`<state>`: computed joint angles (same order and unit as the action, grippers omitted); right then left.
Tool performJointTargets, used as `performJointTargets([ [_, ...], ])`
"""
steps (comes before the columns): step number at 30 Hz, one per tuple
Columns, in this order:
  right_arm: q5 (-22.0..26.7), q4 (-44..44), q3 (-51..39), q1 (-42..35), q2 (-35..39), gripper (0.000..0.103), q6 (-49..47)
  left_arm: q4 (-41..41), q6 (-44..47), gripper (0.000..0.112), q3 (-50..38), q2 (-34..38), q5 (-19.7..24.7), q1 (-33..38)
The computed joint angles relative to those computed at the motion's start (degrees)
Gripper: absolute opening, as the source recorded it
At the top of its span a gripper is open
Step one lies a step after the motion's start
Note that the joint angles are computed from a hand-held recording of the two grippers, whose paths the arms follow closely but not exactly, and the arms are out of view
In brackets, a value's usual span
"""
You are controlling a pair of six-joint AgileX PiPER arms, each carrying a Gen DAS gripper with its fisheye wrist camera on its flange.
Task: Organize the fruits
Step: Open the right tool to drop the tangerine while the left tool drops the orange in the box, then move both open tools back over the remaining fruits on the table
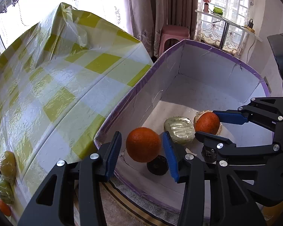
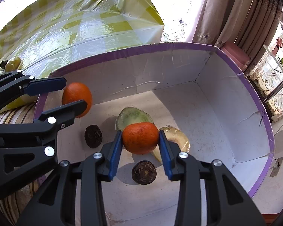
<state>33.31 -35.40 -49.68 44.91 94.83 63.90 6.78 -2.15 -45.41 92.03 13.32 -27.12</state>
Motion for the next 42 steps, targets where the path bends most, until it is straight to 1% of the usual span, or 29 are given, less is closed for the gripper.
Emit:
performJointTargets([
  [1,0.31,-0.52,-0.05,0.14,-0.05,0.044,0.67,-0.36,0.2,0.045,0.07,-0.1,-0.07,0.23],
  [3,-0.02,-0.66,0.25,-0.08,-0.28,0.046,1.0,-1.71,1.17,0.045,0.33,-0.45,-0.24,0.59],
  [6,0.06,-0.85,0.39,0.0,-0.41,0.047,0.92,-1.38,0.68,0.046,0.6,-0.69,-0.41,0.6],
  [9,0.12,-1.23,0.5,0.25,-0.57,0.054,1.17,-1.42,0.49,0.047,0.85,-0.99,-0.67,0.71],
  [10,0.26,-1.81,0.54,0.48,-0.67,0.057,1.74,-2.0,0.94,0.047,1.02,-1.2,-0.83,0.88],
  [13,0.59,-2.99,0.54,0.88,-0.87,0.062,3.04,-3.3,1.92,0.052,1.73,-2.14,-1.61,1.24],
  [16,1.22,-3.71,0.5,1.31,-1.03,0.066,3.95,-1.73,-0.12,0.055,2.78,-3.48,-2.53,1.31],
  [20,2.43,-5.22,0.54,2.26,-1.34,0.07,5.54,-4.69,1.72,0.056,4.26,-5.79,-3.53,2.62],
  [22,2.81,-6.39,0.83,2.75,-1.92,0.072,7.01,-10.33,6.8,0.058,5.24,-7.41,-3.91,4.09],
  [24,3.26,-6.97,0.85,3.33,-2.59,0.074,7.76,-14.92,10.71,0.058,6.15,-9.03,-4.06,5.66],
  [27,3.81,-9.4,0.58,4.49,-3.41,0.077,9.82,-23.92,19.25,0.058,7.4,-11.41,-3.77,8.65],
  [28,3.66,-10.13,0.46,4.79,-3.77,0.08,10.53,-26.93,22.23,0.059,7.84,-12.19,-3.53,9.78],
  [32,3.85,-12.93,-0.45,6.65,-4.67,0.081,13.89,-40.17,35.37,0.059,9.58,-15.21,-1.71,15.68],
  [34,4.6,-14.2,-1.35,7.82,-4.65,0.082,15.55,-44.07,39.52,0.059,10.49,-16.9,-0.72,19.12],
  [38,5.08,-14.57,-4.05,9.83,-3.45,0.085,16.55,-54.47,51.6,0.059,12.34,-20.25,3.0,27.45],
  [40,5.14,-14.07,-5.87,10.92,-2.25,0.085,15.82,-58.27,56.78,0.059,13.12,-21.68,5.46,32.56],
  [42,5.12,-13.8,-7.72,11.97,-0.85,0.085,15.11,-60.23,60.42,0.059,13.53,-23.09,8.57,38.26],
])
